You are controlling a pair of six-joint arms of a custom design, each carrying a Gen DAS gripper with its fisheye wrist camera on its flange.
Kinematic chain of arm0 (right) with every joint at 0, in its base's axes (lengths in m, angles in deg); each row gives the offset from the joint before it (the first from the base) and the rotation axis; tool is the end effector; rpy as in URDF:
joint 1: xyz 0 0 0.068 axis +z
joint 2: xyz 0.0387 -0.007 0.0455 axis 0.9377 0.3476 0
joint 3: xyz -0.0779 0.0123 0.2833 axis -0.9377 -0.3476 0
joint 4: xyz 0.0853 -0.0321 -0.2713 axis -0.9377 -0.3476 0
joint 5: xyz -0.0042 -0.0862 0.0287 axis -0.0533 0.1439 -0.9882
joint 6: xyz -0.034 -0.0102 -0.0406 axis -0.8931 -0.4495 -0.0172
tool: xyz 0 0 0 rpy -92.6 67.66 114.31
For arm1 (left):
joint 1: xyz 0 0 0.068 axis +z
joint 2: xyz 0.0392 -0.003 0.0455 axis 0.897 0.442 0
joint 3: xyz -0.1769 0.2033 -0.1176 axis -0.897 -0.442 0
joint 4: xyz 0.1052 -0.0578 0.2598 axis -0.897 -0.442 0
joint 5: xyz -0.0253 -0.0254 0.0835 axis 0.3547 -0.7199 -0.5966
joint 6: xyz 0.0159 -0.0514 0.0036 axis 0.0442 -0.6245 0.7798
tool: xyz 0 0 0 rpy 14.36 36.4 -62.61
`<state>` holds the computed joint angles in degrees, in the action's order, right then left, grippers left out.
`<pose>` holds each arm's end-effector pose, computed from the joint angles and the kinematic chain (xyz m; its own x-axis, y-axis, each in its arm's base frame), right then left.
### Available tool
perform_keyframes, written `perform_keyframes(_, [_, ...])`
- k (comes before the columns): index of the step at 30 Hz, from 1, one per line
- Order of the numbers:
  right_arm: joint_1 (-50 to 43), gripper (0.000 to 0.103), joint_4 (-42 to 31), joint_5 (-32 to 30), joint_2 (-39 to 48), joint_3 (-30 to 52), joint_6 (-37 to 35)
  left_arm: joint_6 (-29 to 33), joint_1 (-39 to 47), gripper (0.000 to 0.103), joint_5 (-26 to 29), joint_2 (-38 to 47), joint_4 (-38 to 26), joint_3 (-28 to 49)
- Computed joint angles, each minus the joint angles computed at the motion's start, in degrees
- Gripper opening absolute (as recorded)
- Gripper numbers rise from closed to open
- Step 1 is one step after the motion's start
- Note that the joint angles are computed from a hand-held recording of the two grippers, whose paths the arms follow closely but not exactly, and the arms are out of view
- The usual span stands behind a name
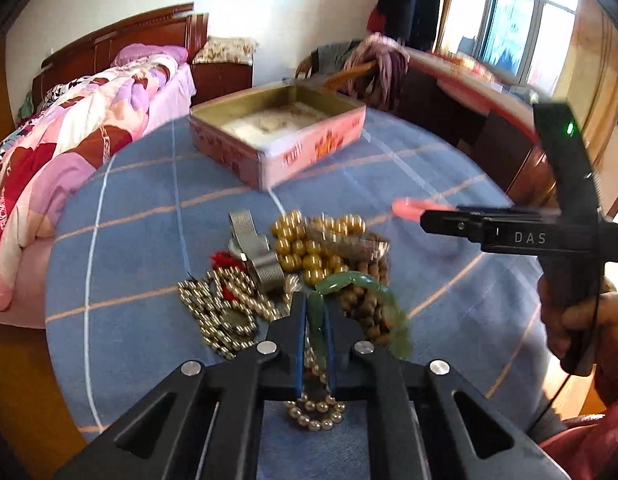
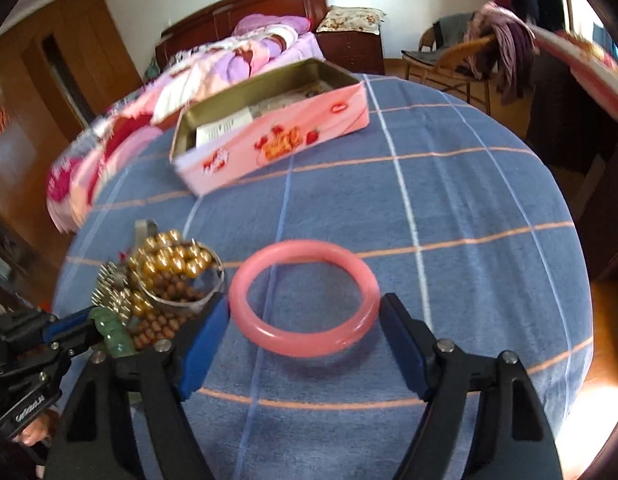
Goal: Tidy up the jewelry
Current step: 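Grasp the green jade bangle with the left tool and lift it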
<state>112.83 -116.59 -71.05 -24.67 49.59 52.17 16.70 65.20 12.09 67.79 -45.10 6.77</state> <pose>0.1601 0.1396 0.2540 -0.7989 0.0861 -0.5952 -0.0899 0.9614 0.2599 0.1521 -0.0118 0.2658 -0.6853 0.2562 -0.6817 0.4705 0.8702 -0.1460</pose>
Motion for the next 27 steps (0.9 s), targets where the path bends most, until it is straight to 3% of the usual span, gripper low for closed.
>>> perform_keyframes(7, [-1.73, 0.078, 1.65, 0.36, -2.58, 0.87, -2.20, 2.00, 7.72, 0.007, 9.97, 2.03, -0.67, 3.64])
perform_keyframes(8, [-2.08, 0.067, 2.15, 0.83, -2.36, 1.14, -2.46, 1.09, 8.31, 0.007, 11.27, 2.54, -0.17, 4.20])
perform_keyframes(9, [-2.97, 0.046, 2.16, 0.41, -2.04, 1.48, -3.44, -0.27, 8.32, 0.007, 11.89, 2.84, 0.67, 4.53])
perform_keyframes(10, [-3.87, 0.011, 1.90, -0.42, -1.19, 1.94, -4.09, -1.66, 8.32, 0.007, 12.38, 3.56, 1.75, 5.07])
perform_keyframes(11, [-5.44, 0.011, 2.14, -1.93, 0.11, 2.40, -4.76, -2.50, 8.07, 0.007, 12.39, 3.64, 2.18, 5.31])
perform_keyframes(16, [-10.92, 0.016, 2.08, -8.07, 1.00, 1.09, -5.70, -5.85, 4.45, 0.007, 9.43, 6.37, 6.17, 6.12])
perform_keyframes(18, [-12.60, 0.041, 1.93, -10.84, 0.86, 0.67, -5.61, -5.94, 4.64, 0.007, 9.53, 6.89, 6.32, 6.27])
perform_keyframes(19, [-13.17, 0.069, 2.14, -11.69, 0.90, 0.61, -5.35, -6.04, 4.88, 0.007, 9.73, 7.30, 6.50, 6.37])
perform_keyframes(20, [-12.91, 0.083, 2.61, -11.27, 0.67, 0.56, -5.03, -6.44, 5.18, 0.007, 9.97, 7.85, 6.80, 6.56])
perform_keyframes(24, [-10.40, 0.083, 3.07, -8.30, 4.99, 3.98, -6.87, -7.97, 6.53, 0.007, 11.04, 10.71, 7.71, 7.84])
perform_keyframes(27, [-8.85, 0.084, 2.71, -7.13, 13.62, 9.09, -11.00, -8.44, 6.75, 0.007, 10.12, 11.66, 8.65, 8.56])
